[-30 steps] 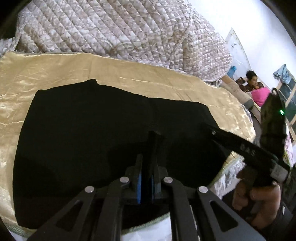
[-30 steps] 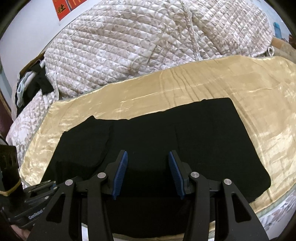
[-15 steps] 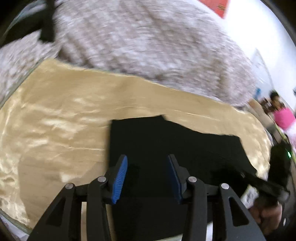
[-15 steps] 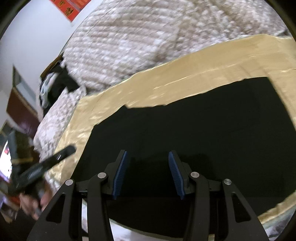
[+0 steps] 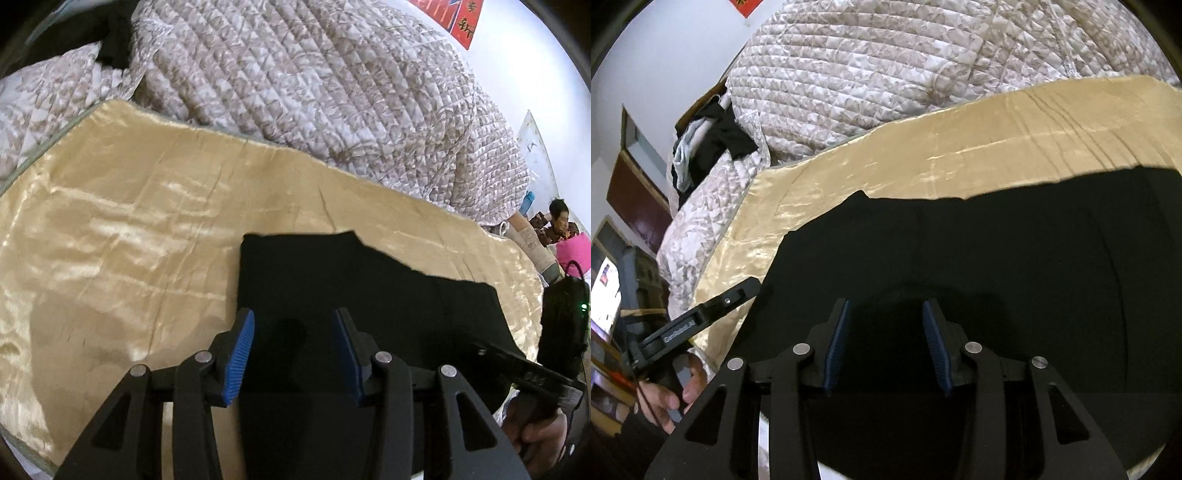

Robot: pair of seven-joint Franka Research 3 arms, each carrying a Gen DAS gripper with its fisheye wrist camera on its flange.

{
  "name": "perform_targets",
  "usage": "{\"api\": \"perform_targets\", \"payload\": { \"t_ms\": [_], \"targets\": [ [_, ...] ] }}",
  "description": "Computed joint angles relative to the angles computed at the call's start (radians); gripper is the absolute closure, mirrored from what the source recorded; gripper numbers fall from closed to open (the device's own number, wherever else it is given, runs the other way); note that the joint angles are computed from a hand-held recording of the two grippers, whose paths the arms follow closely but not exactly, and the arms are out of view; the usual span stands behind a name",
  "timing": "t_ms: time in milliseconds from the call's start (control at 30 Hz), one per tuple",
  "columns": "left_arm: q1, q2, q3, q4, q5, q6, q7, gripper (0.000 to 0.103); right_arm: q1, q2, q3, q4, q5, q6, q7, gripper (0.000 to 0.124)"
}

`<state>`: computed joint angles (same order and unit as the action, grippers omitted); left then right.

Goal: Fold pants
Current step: 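Close the right gripper on the trouser end while the left gripper holds it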

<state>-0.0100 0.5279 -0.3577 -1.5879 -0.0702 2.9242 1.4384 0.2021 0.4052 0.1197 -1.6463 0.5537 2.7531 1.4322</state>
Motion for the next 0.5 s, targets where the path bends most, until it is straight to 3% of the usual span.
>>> {"api": "perform_targets", "payload": {
  "t_ms": [100, 367, 433, 500],
  "targets": [
    [-0.034, 0.018, 0.03, 0.034, 0.034, 0.015, -0.02, 0.057, 0.029, 0.046, -0.037, 0.068, -0.072, -0.027, 0.057, 0.083],
    [-0.037, 0.052, 0.013, 0.076, 0.042, -0.059, 0.007, 0.057, 0.039, 0.09, -0.05, 0.137, -0.144, -0.076, 0.141, 0.084],
    [-0.052, 0.054, 0.029, 0.079, 0.051, -0.063, 0.002, 0.057, 0.042, 0.089, -0.056, 0.134, -0.159, -0.075, 0.156, 0.099],
    [-0.06, 0.052, 0.038, 0.076, 0.061, -0.062, 0.002, 0.057, 0.035, 0.088, -0.053, 0.131, -0.157, -0.073, 0.166, 0.105]
  ]
}}
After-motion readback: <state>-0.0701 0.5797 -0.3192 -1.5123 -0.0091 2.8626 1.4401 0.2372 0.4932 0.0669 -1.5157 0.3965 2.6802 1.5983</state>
